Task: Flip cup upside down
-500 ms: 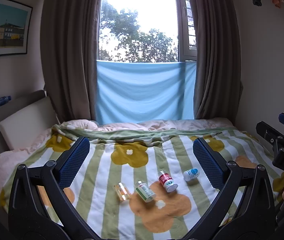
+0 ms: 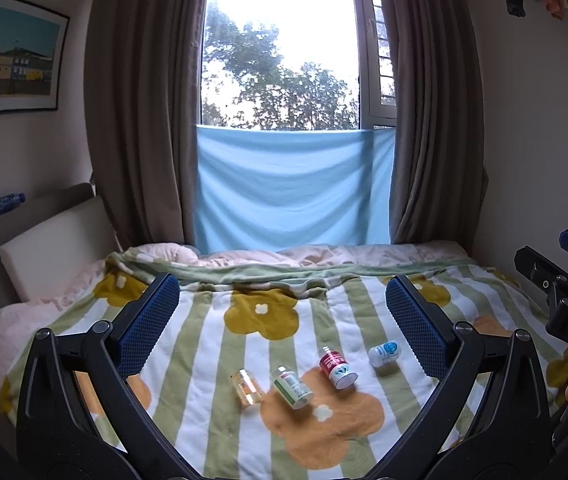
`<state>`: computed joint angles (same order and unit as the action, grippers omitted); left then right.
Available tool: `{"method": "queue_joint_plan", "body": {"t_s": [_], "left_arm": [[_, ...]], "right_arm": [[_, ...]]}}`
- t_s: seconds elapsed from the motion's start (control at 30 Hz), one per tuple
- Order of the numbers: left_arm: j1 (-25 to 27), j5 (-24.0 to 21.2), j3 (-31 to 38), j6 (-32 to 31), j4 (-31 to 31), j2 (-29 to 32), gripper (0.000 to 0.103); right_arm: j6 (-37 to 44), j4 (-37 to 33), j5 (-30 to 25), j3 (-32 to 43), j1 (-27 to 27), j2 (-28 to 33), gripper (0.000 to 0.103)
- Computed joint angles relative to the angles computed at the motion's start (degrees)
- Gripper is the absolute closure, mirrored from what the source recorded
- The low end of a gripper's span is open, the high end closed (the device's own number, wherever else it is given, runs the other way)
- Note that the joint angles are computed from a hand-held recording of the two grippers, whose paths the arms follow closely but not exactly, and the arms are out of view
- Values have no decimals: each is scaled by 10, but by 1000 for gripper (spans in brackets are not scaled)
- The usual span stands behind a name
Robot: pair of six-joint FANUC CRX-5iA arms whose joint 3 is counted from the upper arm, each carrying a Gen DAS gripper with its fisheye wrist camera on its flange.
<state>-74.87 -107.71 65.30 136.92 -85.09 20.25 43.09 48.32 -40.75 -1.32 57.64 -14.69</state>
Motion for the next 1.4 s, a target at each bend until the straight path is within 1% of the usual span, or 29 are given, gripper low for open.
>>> {"method": "queue_joint_plan", "body": {"t_s": [0.63, 1.1, 1.23, 1.4], "left_arm": [[1, 7, 9, -5, -3, 3, 0], [2, 6, 8, -3, -3, 3, 0], [15, 4, 12, -2, 17, 1, 0], [51, -7, 2, 19, 72, -13, 0]], "right_arm": [[7, -5, -3, 14, -3, 6, 5], [8, -8, 2, 10, -5, 4, 5], [20, -22, -8, 25, -4, 12, 5], [72, -84, -36, 77, -8, 46, 5]]}}
